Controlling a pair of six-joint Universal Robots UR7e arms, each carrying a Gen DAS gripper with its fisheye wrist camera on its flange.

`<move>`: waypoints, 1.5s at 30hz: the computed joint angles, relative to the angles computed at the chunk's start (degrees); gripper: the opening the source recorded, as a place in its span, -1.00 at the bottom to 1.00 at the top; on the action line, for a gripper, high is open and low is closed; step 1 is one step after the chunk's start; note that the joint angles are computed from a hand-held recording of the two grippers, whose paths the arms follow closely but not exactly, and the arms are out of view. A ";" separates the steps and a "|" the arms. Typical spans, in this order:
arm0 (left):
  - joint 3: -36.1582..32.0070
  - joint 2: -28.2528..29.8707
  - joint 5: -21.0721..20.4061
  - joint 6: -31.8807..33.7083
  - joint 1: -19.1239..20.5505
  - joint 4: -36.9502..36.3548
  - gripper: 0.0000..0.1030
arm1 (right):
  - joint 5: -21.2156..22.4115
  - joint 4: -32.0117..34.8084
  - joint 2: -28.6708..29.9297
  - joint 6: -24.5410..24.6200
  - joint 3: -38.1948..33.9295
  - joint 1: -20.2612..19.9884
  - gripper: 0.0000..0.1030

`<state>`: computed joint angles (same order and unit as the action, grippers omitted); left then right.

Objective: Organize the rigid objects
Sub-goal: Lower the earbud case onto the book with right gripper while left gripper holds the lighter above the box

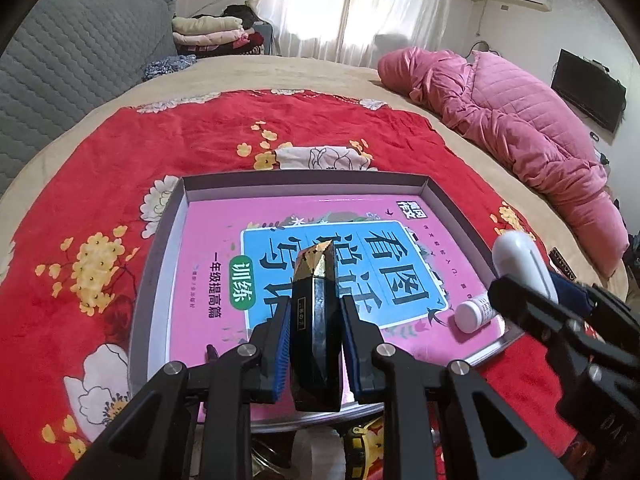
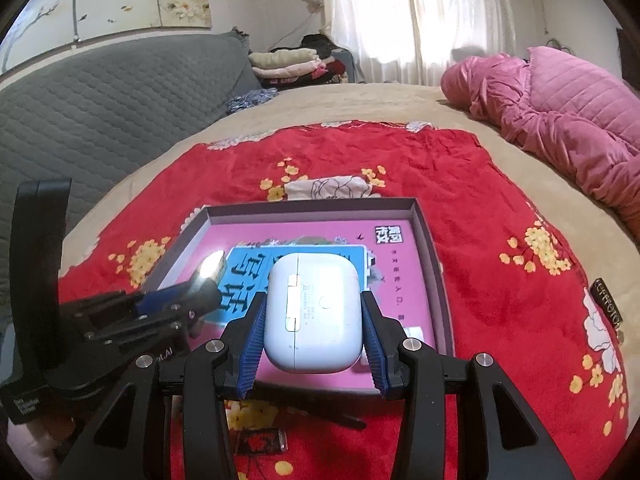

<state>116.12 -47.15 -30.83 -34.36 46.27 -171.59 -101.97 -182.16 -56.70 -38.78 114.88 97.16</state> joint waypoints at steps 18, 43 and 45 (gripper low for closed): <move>0.01 0.36 -5.79 2.90 2.81 -1.54 -0.55 | -4.26 0.51 3.83 4.31 -3.07 2.23 -0.11; 1.37 -2.29 -4.88 0.70 5.24 1.05 -0.54 | -7.40 2.81 8.11 3.04 -3.86 2.04 -0.11; 1.54 -2.47 -5.15 0.74 5.38 0.55 -0.54 | -7.63 3.35 8.39 3.02 -3.98 2.02 -0.11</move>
<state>117.66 -49.62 -35.97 -33.62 51.65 -171.03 -109.60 -178.81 -48.30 -35.76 110.90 99.17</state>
